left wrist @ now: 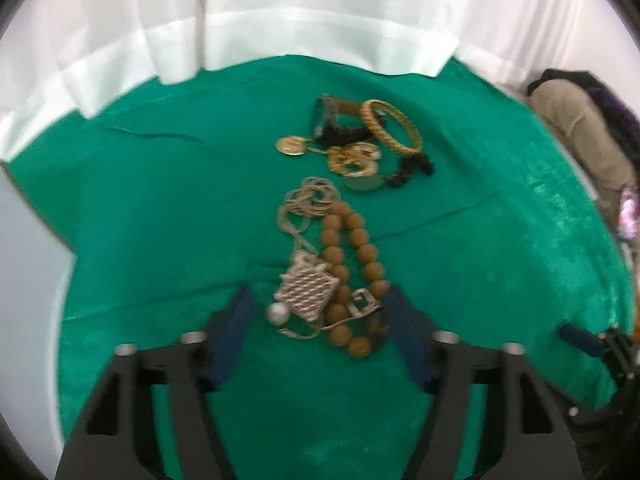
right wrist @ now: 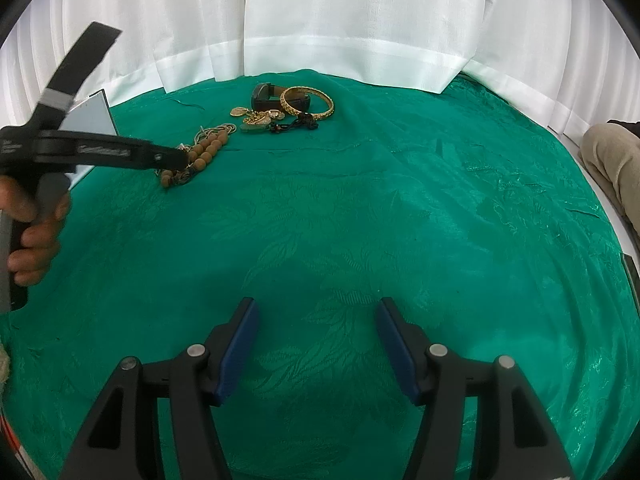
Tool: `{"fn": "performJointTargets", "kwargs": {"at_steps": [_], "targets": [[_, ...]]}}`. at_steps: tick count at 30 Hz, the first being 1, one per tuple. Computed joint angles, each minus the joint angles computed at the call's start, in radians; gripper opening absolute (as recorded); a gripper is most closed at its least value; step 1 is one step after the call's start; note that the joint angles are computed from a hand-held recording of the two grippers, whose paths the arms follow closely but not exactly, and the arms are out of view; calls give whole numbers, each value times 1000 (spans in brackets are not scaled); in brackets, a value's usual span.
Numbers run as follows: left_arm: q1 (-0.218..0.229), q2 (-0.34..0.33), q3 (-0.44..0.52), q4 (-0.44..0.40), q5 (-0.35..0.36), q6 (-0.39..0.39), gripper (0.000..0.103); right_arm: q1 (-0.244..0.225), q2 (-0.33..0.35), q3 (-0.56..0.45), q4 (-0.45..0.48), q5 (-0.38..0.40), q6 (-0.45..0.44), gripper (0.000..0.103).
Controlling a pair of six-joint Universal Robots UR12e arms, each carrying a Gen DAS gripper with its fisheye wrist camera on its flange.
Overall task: Organize jewelry
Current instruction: 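Pull the silver square-pendant necklace out with the left tool and grasp the pendant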
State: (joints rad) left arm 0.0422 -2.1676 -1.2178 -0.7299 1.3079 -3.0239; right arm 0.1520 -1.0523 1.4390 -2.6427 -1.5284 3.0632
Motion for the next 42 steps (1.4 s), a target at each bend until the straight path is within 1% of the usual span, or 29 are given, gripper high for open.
{"fn": "performJointTargets", "kwargs": {"at_steps": [1,2,3,6,8,10,11,12,14,15,16,18,20,23,25,26,28,30,31,32,34,36,39,42], "targets": [[7,0,-3,1,-34,-17,39,0,0,0,0,0,0,62],[11,0,-5,4,-51,-27,24,-1,0,0,0,0,-1,62],[15,0,-6,0,-64,-39,23,-1,0,0,0,0,-1,62],[22,24,-45,48,-58,-76,23,-1,0,0,0,1,-1,62],[33,55,-88,91,-72,-115,23,-1,0,0,0,1,-1,62],[43,89,-130,124,-74,-137,23,-1,0,1,-1,1,-2,62],[47,112,-159,145,-71,-143,23,-1,0,1,-1,1,-1,62],[47,119,-166,152,-65,-145,23,-1,0,1,-1,1,-2,62],[51,157,-211,174,-38,-147,22,-1,0,1,-1,1,-2,62],[56,180,-238,180,-30,-147,11,-1,0,1,-1,1,-2,62],[61,204,-265,180,-31,-145,10,-1,0,1,-1,2,-2,62],[69,244,-321,205,-21,-159,10,-1,0,2,-2,1,-2,62],[76,275,-363,215,-16,-177,7,-1,-1,2,-2,1,-2,62],[92,318,-426,228,-30,-203,7,-2,0,2,-2,2,-3,62],[87,327,-441,227,-2,-193,7,-1,0,2,-2,1,-3,62],[83,328,-445,221,13,-179,8,-1,-2,4,-3,0,-3,62],[80,328,-446,206,17,-163,26,-1,-2,4,-3,0,-3,62],[73,323,-447,224,16,-149,66,-2,-2,5,-4,1,-3,62],[67,316,-445,245,28,-140,72,-1,-1,4,-3,1,-3,62],[59,306,-437,253,46,-130,75,-2,-1,4,-3,1,-4,62],[51,290,-415,234,64,-106,75,-2,-1,4,-3,1,-4,62],[37,259,-381,216,86,-76,75,-2,-1,4,-3,1,-3,62],[16,222,-348,203,155,-36,75,-2,-1,4,-3,1,-3,63],[6,199,-326,176,197,-27,75,-2,-1,4,-3,1,-3,63]]}}
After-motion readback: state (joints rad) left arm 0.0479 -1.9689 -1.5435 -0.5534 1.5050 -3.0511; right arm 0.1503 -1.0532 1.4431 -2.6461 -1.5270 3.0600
